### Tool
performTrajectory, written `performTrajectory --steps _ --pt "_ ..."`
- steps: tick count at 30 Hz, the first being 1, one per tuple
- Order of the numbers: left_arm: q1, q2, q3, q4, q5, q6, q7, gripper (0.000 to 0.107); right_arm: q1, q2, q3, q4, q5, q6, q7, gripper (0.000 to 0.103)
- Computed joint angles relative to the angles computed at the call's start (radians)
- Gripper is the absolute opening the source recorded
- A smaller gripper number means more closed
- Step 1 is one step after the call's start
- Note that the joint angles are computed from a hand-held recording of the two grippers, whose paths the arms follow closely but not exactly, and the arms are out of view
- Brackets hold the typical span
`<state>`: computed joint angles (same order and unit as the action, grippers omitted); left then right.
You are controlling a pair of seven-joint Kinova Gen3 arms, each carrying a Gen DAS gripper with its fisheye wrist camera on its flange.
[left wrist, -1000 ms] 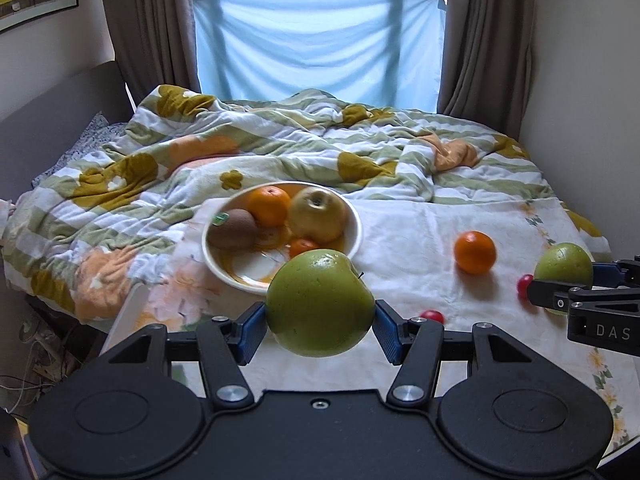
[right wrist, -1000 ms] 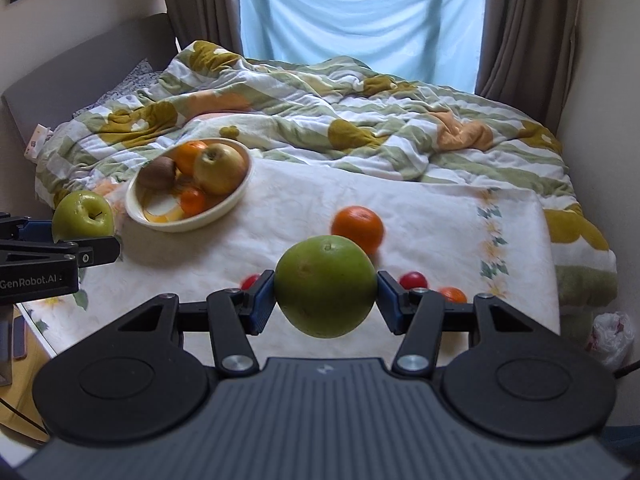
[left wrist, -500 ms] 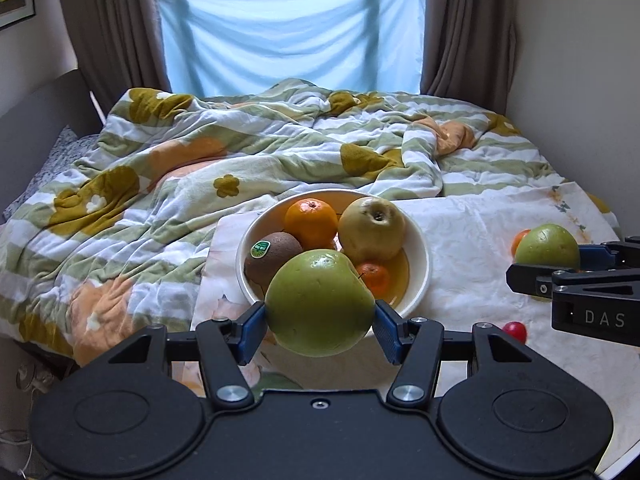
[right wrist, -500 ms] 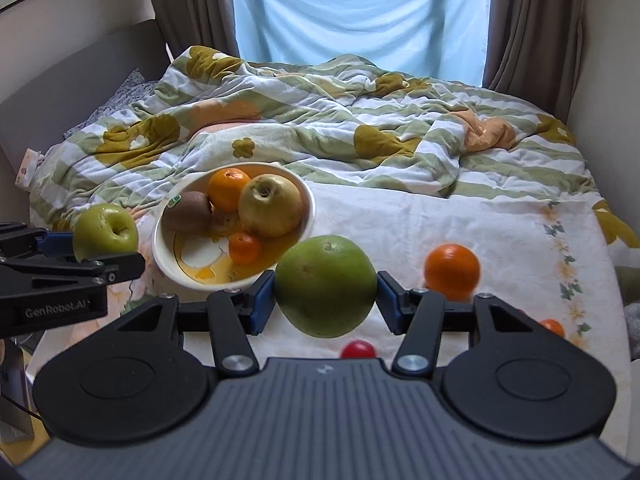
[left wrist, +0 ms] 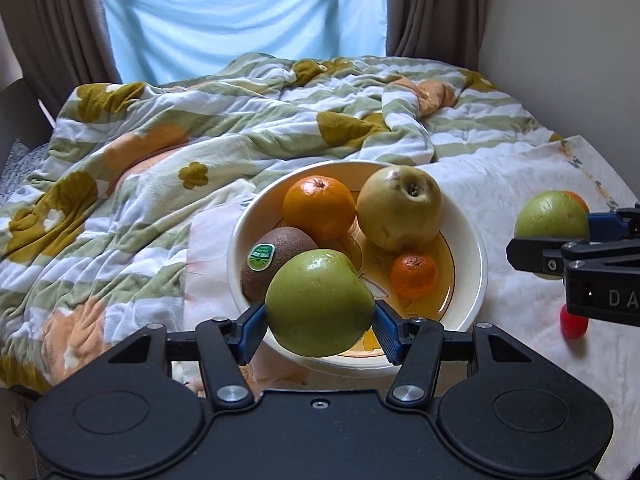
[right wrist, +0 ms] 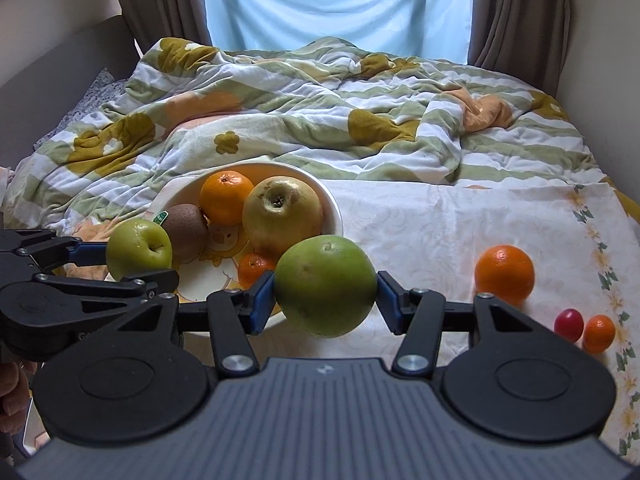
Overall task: Organize fruits
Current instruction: 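Carry the green apple over the bowl with the left tool while the right tool carries its apple, then open the left tool to drop the green apple while the right tool releases its apple into the bowl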
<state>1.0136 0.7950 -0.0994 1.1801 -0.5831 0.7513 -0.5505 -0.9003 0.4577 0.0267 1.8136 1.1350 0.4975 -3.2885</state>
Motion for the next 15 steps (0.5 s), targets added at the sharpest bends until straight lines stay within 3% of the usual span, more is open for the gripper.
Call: performTrajectory --steps 7,15 --pt "-0.065 0.039 0.055 -0.043 0.064 -0.010 -0.136 0.062 -0.003 0.036 0.009 -0.044 -0.045 0.025 0.012 0.069" --pt "-0.078 0.059 0.056 -0.074 0.128 -0.010 -0.220 0.063 -0.014 0.042 0.030 -0.050 -0.069 0.042 0.005 0.069"
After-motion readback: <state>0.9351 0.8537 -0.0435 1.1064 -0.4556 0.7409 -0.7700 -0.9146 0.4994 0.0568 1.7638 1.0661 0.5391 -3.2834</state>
